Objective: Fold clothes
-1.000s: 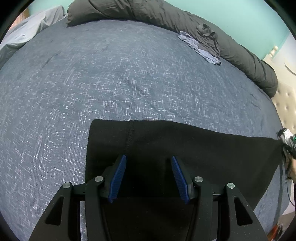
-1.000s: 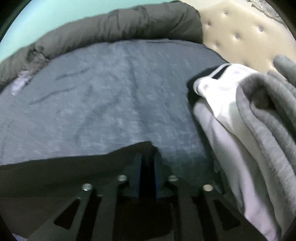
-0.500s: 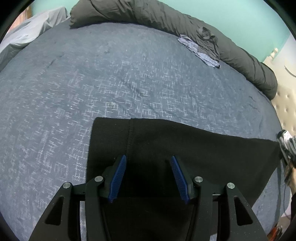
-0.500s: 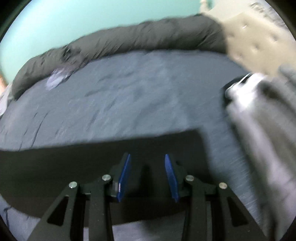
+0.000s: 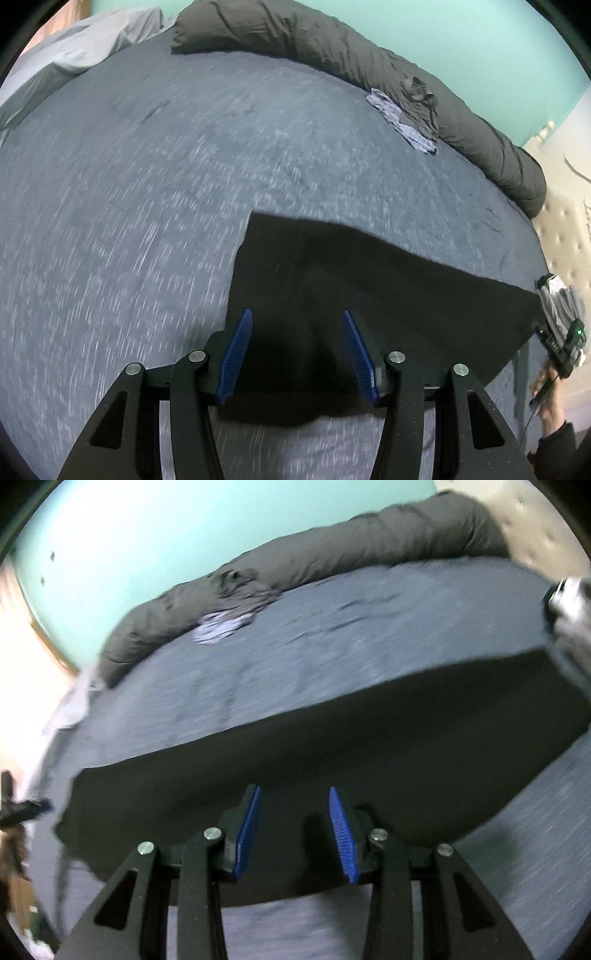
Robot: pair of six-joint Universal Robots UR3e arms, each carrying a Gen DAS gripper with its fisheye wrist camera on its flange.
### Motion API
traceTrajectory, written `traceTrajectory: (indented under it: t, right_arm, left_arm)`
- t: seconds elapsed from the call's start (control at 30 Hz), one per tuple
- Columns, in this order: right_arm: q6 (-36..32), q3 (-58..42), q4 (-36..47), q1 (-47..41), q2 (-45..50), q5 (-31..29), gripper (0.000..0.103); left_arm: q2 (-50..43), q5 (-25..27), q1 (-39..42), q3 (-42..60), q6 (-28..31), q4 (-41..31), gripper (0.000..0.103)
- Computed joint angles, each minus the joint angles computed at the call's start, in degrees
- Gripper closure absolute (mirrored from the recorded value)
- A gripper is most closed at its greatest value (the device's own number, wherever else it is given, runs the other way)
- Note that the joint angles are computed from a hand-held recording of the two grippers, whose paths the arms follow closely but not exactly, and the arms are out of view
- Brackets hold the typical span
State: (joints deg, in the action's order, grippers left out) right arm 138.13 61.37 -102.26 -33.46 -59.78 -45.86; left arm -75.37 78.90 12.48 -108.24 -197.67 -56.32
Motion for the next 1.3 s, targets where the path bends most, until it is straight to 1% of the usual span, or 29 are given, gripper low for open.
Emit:
traceTrajectory:
  t: [0.07,0.17,0.27,0.37,0.43,0.53,0.63,0.67,0.8,0.9,0.97,1.07,1.2,1.27,1.3]
  right_arm:
    - [-0.15,5.46,0.89,0.99,-3.74,0.72,0.064]
    - [-2.44,11.78,3.20,2.24,-8.91,1.23,0.064]
    - [-5.31,14.86,6.20,2.87,-12.43,0.80,0.064]
    - [-7.89,17.53,8.70,2.62,-15.92,0.17,0.064]
    - [-9.07,18.61,9.78,2.22,-17.55,-0.52,0.064]
    - [-10.38,19.98,11.07,1.63,-19.15,-1.91,0.064]
    - [-11.66,20.70,12.39,1.46,-20.25,-3.73,0.064]
    - [-12.15,21.19,12.75,1.40,-20.82,-4.11,0.064]
    - [-12.30,21.72,13.92,2.52,-21.74,-5.44,0.064]
    - [-12.07,21.86,15.27,3.93,-22.20,-5.55,0.064]
    - [-11.76,22.46,15.69,5.04,-22.68,-5.59,0.064]
    - [-10.65,23.20,16.09,6.78,-23.06,-5.99,0.064]
    - [-10.09,24.07,16.25,8.72,-23.77,-6.52,0.064]
    - [-10.11,24.37,16.52,9.08,-24.12,-6.63,0.064]
    - [-10.26,24.44,16.73,9.10,-24.22,-6.66,0.064]
  left_arm:
    - [3.21,-0.62,0.73,-2.70,0.40,-1.77,0.048]
    - [7.35,-0.66,1.25,-5.86,1.19,-4.72,0.048]
    - [10.50,-0.24,1.45,-8.33,2.20,-6.94,0.048]
    - [12.83,-0.64,1.98,-11.08,2.80,-7.65,0.048]
    - [13.57,-0.83,1.96,-12.84,3.28,-6.88,0.048]
    - [14.48,-2.09,2.77,-16.41,3.44,-3.66,0.048]
    - [15.00,-2.43,3.29,-19.12,3.25,-0.48,0.042]
    - [15.54,-3.10,3.88,-19.98,3.55,0.30,0.042]
    - [16.47,-3.92,4.38,-20.94,5.63,1.29,0.043]
    - [17.14,-4.89,5.05,-21.19,6.99,1.71,0.055]
    - [17.84,-4.44,5.35,-20.72,7.19,1.48,0.084]
    - [21.89,-8.44,9.75,-21.38,9.82,-1.27,0.092]
    - [24.34,-9.69,11.90,-20.26,12.27,-4.37,0.095]
    - [27.27,-12.23,14.40,-20.97,13.47,-6.48,0.095]
    - [27.21,-12.20,14.02,-21.13,13.21,-5.42,0.095]
